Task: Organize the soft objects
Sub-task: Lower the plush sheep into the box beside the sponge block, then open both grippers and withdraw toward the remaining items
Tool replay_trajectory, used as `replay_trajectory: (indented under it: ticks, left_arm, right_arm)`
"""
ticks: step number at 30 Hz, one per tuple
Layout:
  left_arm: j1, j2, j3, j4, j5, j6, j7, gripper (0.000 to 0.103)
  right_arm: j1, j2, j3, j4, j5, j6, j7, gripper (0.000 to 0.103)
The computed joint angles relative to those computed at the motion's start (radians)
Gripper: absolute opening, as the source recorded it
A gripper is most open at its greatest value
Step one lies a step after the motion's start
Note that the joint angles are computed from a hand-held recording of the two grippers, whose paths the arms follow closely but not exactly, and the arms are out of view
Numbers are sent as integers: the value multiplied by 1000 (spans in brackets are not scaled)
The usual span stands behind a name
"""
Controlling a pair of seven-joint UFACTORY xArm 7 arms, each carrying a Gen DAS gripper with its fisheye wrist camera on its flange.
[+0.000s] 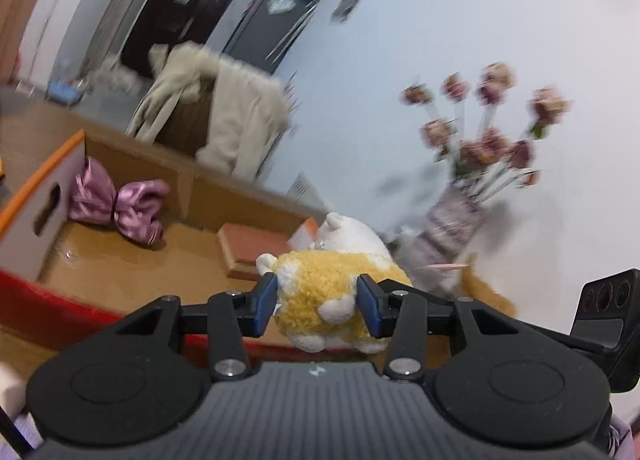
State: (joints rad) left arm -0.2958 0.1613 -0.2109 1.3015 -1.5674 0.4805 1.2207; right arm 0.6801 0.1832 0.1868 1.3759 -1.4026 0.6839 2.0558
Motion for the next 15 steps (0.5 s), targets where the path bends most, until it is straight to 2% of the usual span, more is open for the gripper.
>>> replay_trajectory:
  ticks: [3, 6, 8, 13, 15]
  left_arm:
    - [-25, 132, -7, 119, 208, -31, -178, 43]
    - [-38, 192, -16, 163, 369, -43, -285, 40]
    - [-25, 191, -44, 146, 375, -84, -248, 38]
    - [28, 154, -95, 113, 384, -87, -251, 42]
    - [42, 106, -106, 77, 350, -97, -225, 43]
  right_arm:
    - [-46, 36, -28, 3, 60, -61, -23, 45]
    - [-34, 74, -35, 26, 121, -10, -116, 45]
    - [-19, 92, -43, 35, 145, 11, -172, 45]
    - [48, 98, -49, 68, 146, 145, -263, 45]
    - [68, 81, -44, 69, 128, 174, -258, 45]
